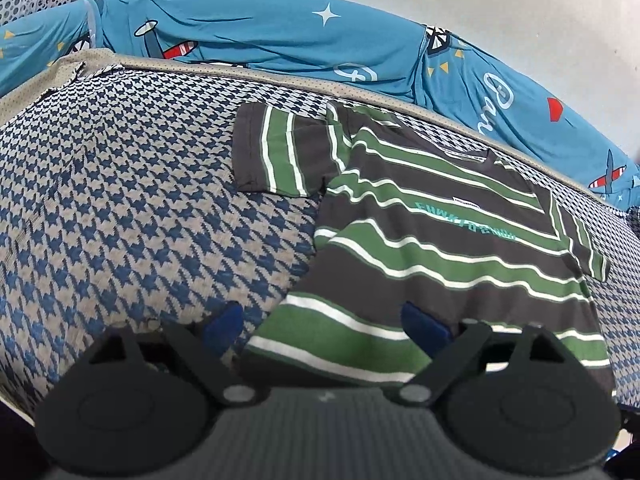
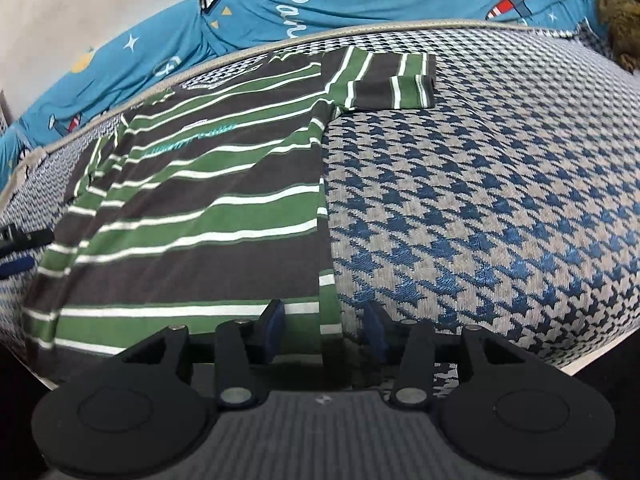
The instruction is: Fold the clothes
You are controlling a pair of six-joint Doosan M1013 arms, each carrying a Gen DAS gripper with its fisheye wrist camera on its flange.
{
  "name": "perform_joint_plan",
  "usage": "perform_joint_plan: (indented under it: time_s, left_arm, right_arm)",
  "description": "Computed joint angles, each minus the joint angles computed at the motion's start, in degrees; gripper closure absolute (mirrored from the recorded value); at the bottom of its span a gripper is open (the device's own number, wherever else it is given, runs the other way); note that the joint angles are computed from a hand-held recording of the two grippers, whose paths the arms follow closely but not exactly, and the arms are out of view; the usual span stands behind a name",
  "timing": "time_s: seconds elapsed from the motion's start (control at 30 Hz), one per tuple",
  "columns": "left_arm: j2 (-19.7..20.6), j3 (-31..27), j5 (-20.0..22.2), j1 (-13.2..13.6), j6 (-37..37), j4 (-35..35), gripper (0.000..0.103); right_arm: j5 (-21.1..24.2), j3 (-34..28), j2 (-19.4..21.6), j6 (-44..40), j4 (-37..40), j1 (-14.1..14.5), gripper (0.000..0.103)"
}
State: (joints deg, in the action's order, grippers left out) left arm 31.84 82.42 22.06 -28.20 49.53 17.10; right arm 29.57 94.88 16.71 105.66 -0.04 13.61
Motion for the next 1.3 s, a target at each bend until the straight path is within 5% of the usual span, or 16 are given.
perform_joint_plan:
  time_s: [0.13,0.23,0.3,0.4,0.6,0.87,1.17,1.3]
  left_arm:
    - [-0.2,0.2,-0.1,0.0,-0.7,0.3,0.013]
    - [-0.2,0.2,0.0,0.0,-2.0,1.2,0.013]
    - [-0.2,0.2,0.2,0.1,-2.9,1.8,0.013]
    - [-0.3,0.2,0.6,0.1,-4.0,2.5,0.013]
    - [-0.4,0.4,1.1,0.2,-5.2,3.7,0.013]
    - [-0.3,0.0,3.2,-0.1,-5.4,4.3,0.012]
    - [0.1,-0.6,8.0,-1.1,-5.8,6.1,0.012]
    - [-0.9,1.3,1.7,-1.0,-10.2,9.8,0.011]
  right_arm:
    - [-0.4,0.2,0.0,0.5,-2.0,0.4,0.058]
    - [-1.1,0.5,0.0,0.2,-1.7,0.4,0.071]
    - [-1.8,0.8,-0.3,-1.6,0.5,0.2,0.092]
    - [-2.4,1.2,-0.6,-0.1,-0.5,0.3,0.096]
    - [-3.3,2.6,-2.3,17.4,-13.2,0.8,0.098]
    - [4.5,0.8,-1.3,29.0,-22.5,1.7,0.101]
    - [-6.5,4.1,-3.6,26.8,-18.1,0.5,0.099]
    - [-8.6,3.8,-3.2,21.7,-13.5,0.5,0.096]
